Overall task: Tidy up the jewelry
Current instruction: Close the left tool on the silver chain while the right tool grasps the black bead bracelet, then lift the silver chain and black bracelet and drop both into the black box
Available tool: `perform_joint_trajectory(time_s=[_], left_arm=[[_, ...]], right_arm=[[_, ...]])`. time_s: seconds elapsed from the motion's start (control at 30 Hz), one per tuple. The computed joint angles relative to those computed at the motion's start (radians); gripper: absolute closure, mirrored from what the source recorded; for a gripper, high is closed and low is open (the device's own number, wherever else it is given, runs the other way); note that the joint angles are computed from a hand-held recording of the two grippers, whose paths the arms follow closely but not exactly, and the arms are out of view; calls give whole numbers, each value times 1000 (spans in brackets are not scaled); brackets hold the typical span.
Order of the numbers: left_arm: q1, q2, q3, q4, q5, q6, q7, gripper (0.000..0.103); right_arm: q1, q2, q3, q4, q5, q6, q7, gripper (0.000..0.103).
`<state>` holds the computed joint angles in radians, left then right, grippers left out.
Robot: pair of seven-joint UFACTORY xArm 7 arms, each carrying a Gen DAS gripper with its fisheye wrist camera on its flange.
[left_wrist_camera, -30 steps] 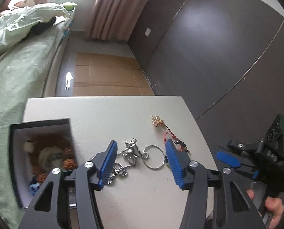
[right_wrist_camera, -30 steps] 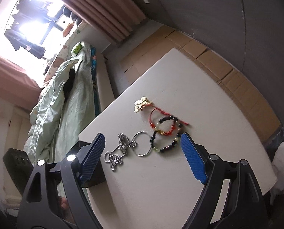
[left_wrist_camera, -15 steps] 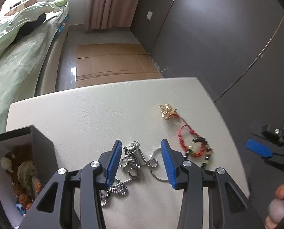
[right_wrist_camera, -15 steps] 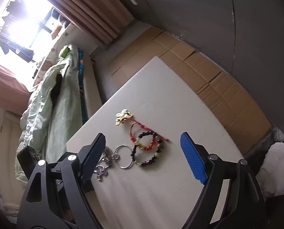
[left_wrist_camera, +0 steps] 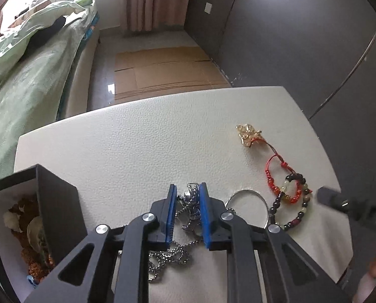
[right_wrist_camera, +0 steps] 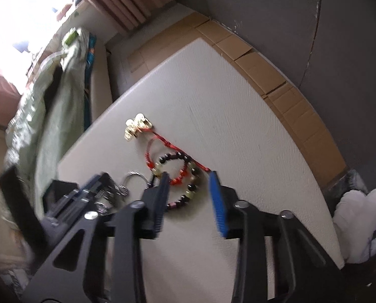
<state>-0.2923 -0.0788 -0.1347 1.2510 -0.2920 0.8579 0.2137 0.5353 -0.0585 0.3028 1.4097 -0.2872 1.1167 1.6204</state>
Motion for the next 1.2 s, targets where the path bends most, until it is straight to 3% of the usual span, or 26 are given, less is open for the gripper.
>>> perform_joint_trajectory(time_s=[0.13, 0.37, 0.47, 0.53, 0.6, 0.87, 1.0, 1.2], left_arm=[[1, -37, 17, -1, -77, -5, 63, 88], [9, -87, 47, 26, -187, 31, 119, 88], [17, -112, 66, 44, -228, 48, 141, 88], [22, -137, 79, 49, -252, 56, 156, 88], [26, -158, 94, 58, -280, 66, 171, 88], [35, -213, 132, 94, -342, 88, 188, 88], [35, -239, 151, 122, -365, 93, 202, 88], [37, -272, 191, 167, -404, 100, 212, 88]], right_arm=[[4, 43, -6, 24, 21, 15, -33, 72], [79, 176, -18, 209, -80, 222, -68, 73], [110, 195, -35, 233, -102, 244, -82, 80], [122, 203, -42, 241, -111, 241, -102, 93], [137, 219, -47, 264, -118, 264, -118, 93], [144, 148, -45, 205, -155, 158, -58, 94], [144, 90, -21, 174, -238, 105, 9, 94], [161, 103, 12, 227, -367, 80, 58, 94]])
